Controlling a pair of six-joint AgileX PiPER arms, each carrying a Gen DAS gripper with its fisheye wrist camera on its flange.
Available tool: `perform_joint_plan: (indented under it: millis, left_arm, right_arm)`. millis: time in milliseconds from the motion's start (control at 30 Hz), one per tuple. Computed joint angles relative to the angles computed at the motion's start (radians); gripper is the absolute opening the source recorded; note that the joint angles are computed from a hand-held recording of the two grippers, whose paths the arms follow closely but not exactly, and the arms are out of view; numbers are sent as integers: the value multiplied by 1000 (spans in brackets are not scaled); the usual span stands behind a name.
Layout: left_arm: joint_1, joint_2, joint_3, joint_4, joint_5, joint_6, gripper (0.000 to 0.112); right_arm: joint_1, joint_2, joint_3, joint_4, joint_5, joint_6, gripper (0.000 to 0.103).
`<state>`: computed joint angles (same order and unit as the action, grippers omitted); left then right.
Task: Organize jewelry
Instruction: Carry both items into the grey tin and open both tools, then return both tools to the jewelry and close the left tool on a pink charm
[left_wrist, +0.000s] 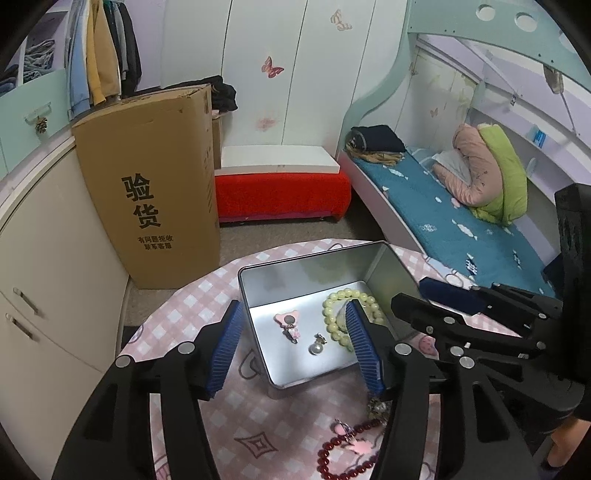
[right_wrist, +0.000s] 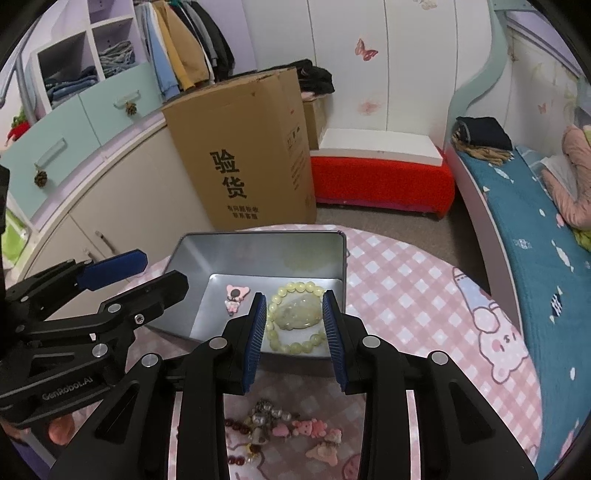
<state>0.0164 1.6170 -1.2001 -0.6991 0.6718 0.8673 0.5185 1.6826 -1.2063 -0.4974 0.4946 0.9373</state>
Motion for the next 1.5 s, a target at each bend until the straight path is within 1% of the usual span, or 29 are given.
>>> perform_joint_plan:
  millis: [67, 200, 367, 433, 567, 800, 867, 967, 1100, 1167, 1233, 1300, 1400, 1500]
  left_arm:
    - [8, -29, 26, -17, -6, 19, 63]
    - [48, -114, 104, -79, 2, 88, 64]
    - [103, -201, 206, -138, 9, 156, 66]
    - [115, -228, 246, -138, 4, 164, 66]
    - [126, -251, 314, -134, -11, 181, 66]
    - [72, -244, 433, -97, -99, 171, 66]
    - [58, -246, 456, -115, -108, 185, 66]
    - [8, -234, 471, -89, -142, 149, 64]
    - [-62, -229, 486, -53, -215, 92, 64]
    - [-83, -226, 488, -41, -232, 75, 51]
    - [-103, -205, 476, -15, -238, 47, 50]
    - [-122, -183, 468, 20, -264, 7, 50]
    - [-135, -149, 444, 51, -261, -25, 44]
    - [-155, -137, 438, 83, -280, -51, 41]
  right_arm:
    - [16, -39, 31, -40, 3, 42, 46]
    - [58, -127, 108, -125, 22, 140, 46]
    - [97, -243, 232, -214, 33, 274, 51]
    - [110, -290, 293, -247, 33, 331, 53]
    - [127, -342, 386, -288, 23, 418, 53]
    - [136, -357, 511, -345, -24, 554, 53]
    - [138, -353, 530, -356, -38, 576, 53]
    - [137, -350, 557, -371, -62, 606, 53]
    - [116, -347, 592, -388, -108, 628, 53]
    - [103, -344, 602, -392, -128, 630, 53]
    - [86, -341, 611, -393, -154, 629, 53]
    - [71, -338, 616, -396, -175, 625, 53]
    - [43, -329, 622, -382, -211, 595, 53]
    - [16, -318, 623, -357, -245, 557, 53]
